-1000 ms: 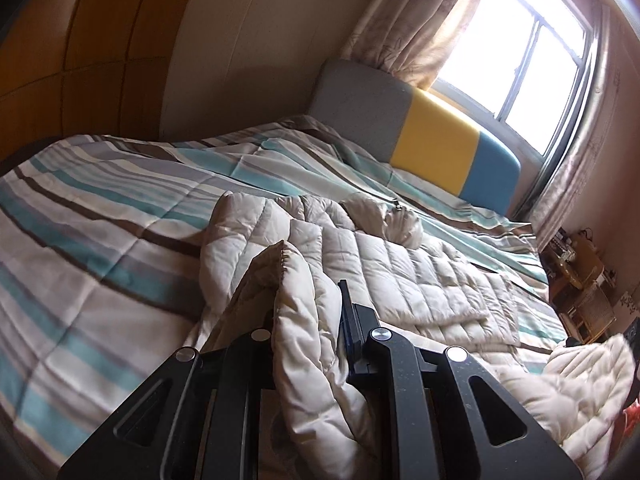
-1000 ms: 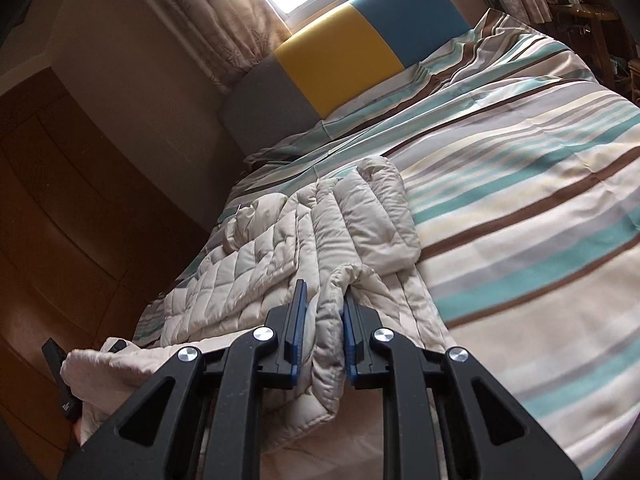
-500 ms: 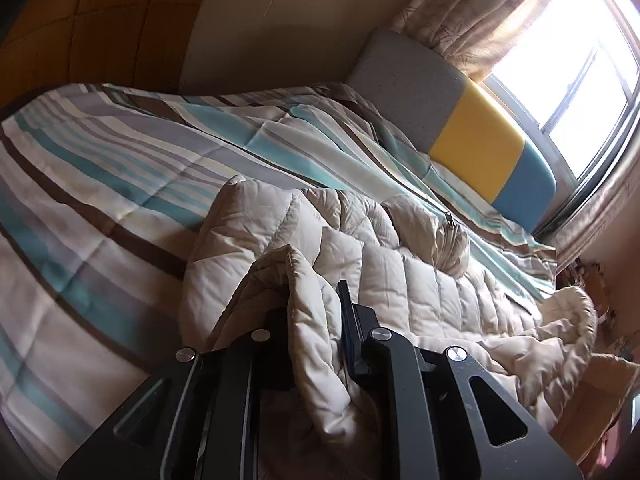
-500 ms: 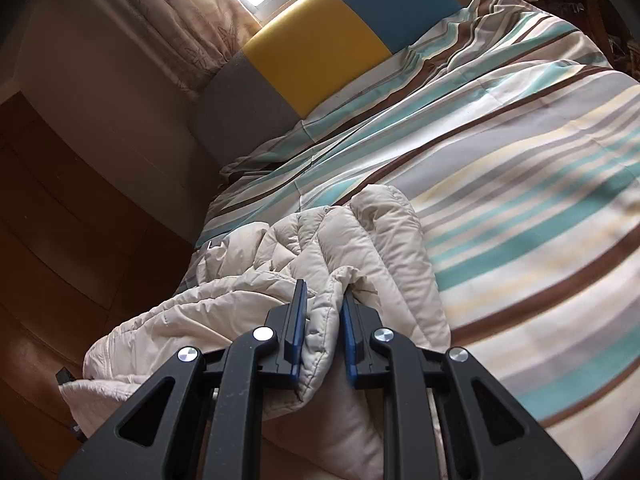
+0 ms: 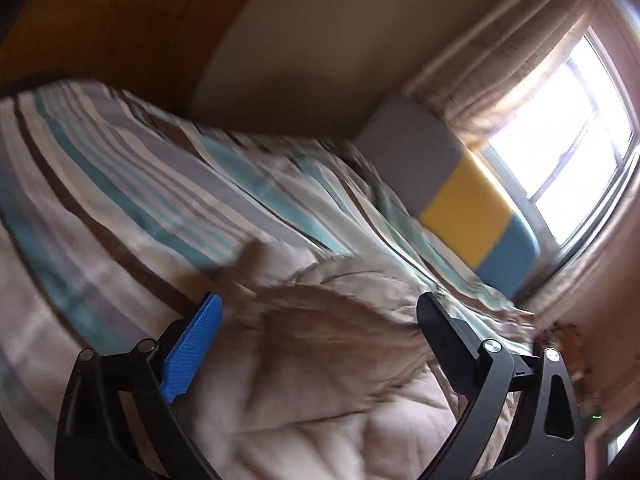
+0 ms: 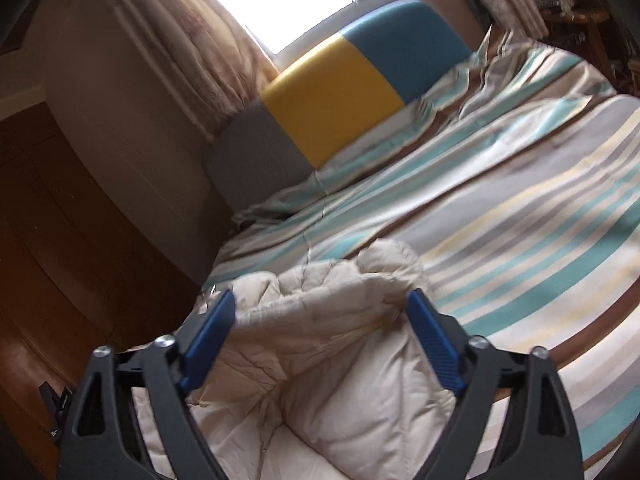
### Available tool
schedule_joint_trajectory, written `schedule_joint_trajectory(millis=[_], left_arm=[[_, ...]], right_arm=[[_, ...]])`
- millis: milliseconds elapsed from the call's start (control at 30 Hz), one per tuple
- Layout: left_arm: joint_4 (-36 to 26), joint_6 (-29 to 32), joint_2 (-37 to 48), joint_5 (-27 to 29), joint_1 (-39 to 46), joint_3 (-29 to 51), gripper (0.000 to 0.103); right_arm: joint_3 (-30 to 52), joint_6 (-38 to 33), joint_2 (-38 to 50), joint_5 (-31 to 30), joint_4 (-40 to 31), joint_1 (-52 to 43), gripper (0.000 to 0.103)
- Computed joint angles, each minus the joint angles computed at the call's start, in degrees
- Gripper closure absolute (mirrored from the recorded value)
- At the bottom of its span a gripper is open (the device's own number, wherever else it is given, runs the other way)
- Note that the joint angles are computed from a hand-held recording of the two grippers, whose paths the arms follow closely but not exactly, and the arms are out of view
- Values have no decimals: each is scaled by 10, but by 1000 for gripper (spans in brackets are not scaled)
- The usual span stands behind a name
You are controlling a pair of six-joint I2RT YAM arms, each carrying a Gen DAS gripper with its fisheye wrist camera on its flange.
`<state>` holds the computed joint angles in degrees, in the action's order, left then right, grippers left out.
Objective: Fold large clothes
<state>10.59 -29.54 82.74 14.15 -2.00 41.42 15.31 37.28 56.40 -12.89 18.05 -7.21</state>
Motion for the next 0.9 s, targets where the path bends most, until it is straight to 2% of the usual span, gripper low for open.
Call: schedule_joint_trajectory(millis=[133,233,300,367,467,500,533,567,600,633,700,767,833,900], left_arm=[[-19,41,-10,4,20,-17,3],[-52,84,12,9,24,-12,3],[-77,112,42,8,18,0,3],[-83,120,62,10,10,-1,3],[-104,120,100,24,8,22,3],[-124,120,116,29,7,39,4],[-136,125,129,30,3,49,6],[-146,137,133,23,-3,55,14],[-151,152,132,20,-9,56,31],[-165,171,127,28,-16,58,37],[-180,180,115,24,-24,54,50],[-185,190,97,38,-26,39,56],[-191,203,70,45,-30,16,59],[-194,217,42,48,-35,-10,60]], right_arm=[[-3,-50,-69,-25,-105,-27,2],[2,-101,-68,-30,-175,-28,2],[-3,-122,-40,-47,-187,-32,2],[9,-121,41,-72,-169,-28,2],[13,-84,126,-122,-116,-22,3],[12,-77,127,-109,-106,-7,5],[14,-80,139,-121,-95,0,24],[26,-77,153,-118,-108,11,31],[27,-73,147,-104,-116,23,36],[28,-75,143,-103,-122,29,44],[24,-80,120,-100,-142,37,53],[13,-84,88,-113,-164,30,60],[6,-89,56,-125,-193,21,65],[-3,-105,10,-141,-238,1,65]])
